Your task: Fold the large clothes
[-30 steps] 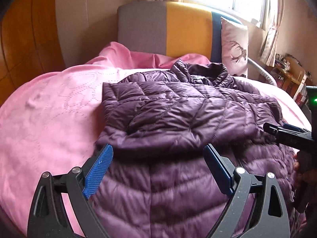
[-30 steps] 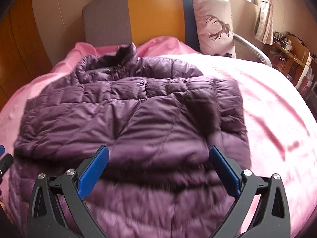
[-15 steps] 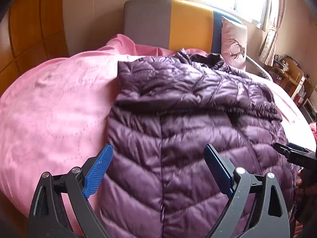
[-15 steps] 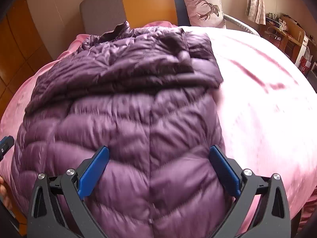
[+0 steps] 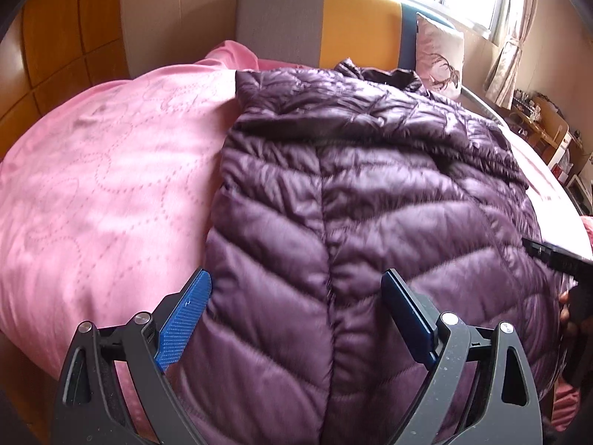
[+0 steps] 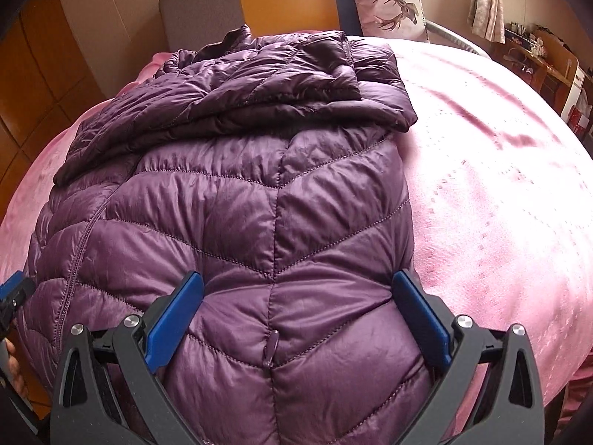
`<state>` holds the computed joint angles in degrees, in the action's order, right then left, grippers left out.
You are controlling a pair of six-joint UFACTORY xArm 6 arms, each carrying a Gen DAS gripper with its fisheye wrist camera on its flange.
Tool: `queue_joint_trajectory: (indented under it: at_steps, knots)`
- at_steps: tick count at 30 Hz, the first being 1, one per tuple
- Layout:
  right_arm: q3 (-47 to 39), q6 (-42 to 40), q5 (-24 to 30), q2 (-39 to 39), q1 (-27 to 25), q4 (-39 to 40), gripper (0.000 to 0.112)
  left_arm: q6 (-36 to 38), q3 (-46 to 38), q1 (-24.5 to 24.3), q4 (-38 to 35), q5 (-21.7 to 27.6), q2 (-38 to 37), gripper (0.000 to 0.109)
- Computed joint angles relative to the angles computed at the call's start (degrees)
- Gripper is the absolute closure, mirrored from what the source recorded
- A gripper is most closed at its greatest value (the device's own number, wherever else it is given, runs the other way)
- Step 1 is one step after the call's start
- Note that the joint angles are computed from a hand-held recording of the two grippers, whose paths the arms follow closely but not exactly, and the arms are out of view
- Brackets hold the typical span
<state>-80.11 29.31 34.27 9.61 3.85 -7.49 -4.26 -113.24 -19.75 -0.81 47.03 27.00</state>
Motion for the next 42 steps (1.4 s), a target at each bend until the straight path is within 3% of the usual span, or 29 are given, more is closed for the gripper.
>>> queue_joint_trajectory:
  at_steps: [9,13,16,24,27,29,30,31,33,37,42]
  knots:
    - [1.8,1.5,-1.5,-1.5,0.3,-1.8,0.011,5.5,11.0,1.9,-5.5,-1.7,-7.3,0.017]
    - [5.4,-2.2,-2.4,-5.6,-0.6,3.9,0.011,12.6,13.5,3.7,-13.2,1.5,-10.0,0.017]
    - [10.3,-1.6,-2.8,-10.8,-1.8,3.7,0.011,17.4,15.4,5.3,-18.6,4.9,-11.8,0.024]
    - [23.6,-12.5,1.1,-22.7,-4.1,18.3,0.014,21.7,20.3,8.8,-29.2,11.9,-15.1,0.029]
    - [27.6,-15.9,2.1,-25.0,-3.6,25.2,0.018,20.6,21.6,9.0,-29.7,12.9,-15.5,0.046]
    - [29.2,-16.9,1.5,-26.1,-2.7,25.6,0.024,21.0,21.5,9.0,-30.3,13.4,-15.5,0.074]
    - [29.0,-17.3,2.4,-26.2,-2.4,25.5,0.034,22.4,20.9,9.3,-31.9,14.5,-15.4,0.080]
    - [28.7,-19.3,3.1,-26.5,-2.4,27.2,0.062,23.1,20.1,9.4,-32.6,15.2,-15.2,0.090]
    - [27.4,-24.9,5.6,-26.5,-2.8,34.2,0.096,24.6,18.7,9.7,-34.3,16.2,-14.9,0.098]
    - [24.5,-30.0,7.2,-26.5,-2.2,37.6,0.102,27.5,15.7,11.3,-41.9,17.7,-14.6,0.101]
    - [20.6,-38.1,3.5,-25.6,-2.7,49.8,0.104,27.7,9.4,12.9,-49.1,18.2,-11.6,0.101]
